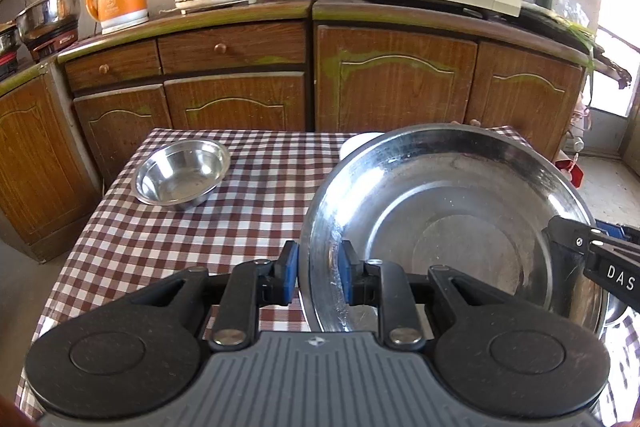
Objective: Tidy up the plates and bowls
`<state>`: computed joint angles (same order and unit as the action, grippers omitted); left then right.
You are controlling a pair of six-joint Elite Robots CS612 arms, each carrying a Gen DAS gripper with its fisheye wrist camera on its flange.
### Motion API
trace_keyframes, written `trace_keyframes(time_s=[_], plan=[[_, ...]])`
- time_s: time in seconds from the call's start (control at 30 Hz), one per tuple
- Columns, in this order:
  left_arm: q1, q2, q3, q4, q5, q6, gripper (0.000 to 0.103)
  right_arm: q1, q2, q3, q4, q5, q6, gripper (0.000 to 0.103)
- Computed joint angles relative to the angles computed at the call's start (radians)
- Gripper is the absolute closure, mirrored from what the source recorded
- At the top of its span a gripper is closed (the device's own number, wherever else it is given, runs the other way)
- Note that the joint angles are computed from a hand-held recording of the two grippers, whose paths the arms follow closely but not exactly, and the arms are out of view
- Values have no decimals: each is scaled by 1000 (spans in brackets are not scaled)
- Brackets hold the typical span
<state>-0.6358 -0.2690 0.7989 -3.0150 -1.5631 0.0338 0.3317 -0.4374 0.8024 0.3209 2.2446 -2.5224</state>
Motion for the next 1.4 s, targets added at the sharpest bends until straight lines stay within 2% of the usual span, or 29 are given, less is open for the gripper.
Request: trace_keyframes(time_s=[0.73,1.4], plan=[[-32,-58,114,-81,-57,9,80,0,-121,215,-93,81,42,77],[-68,-151,294,-220,-69,25,80,32,-248,424,-214,201,51,77]])
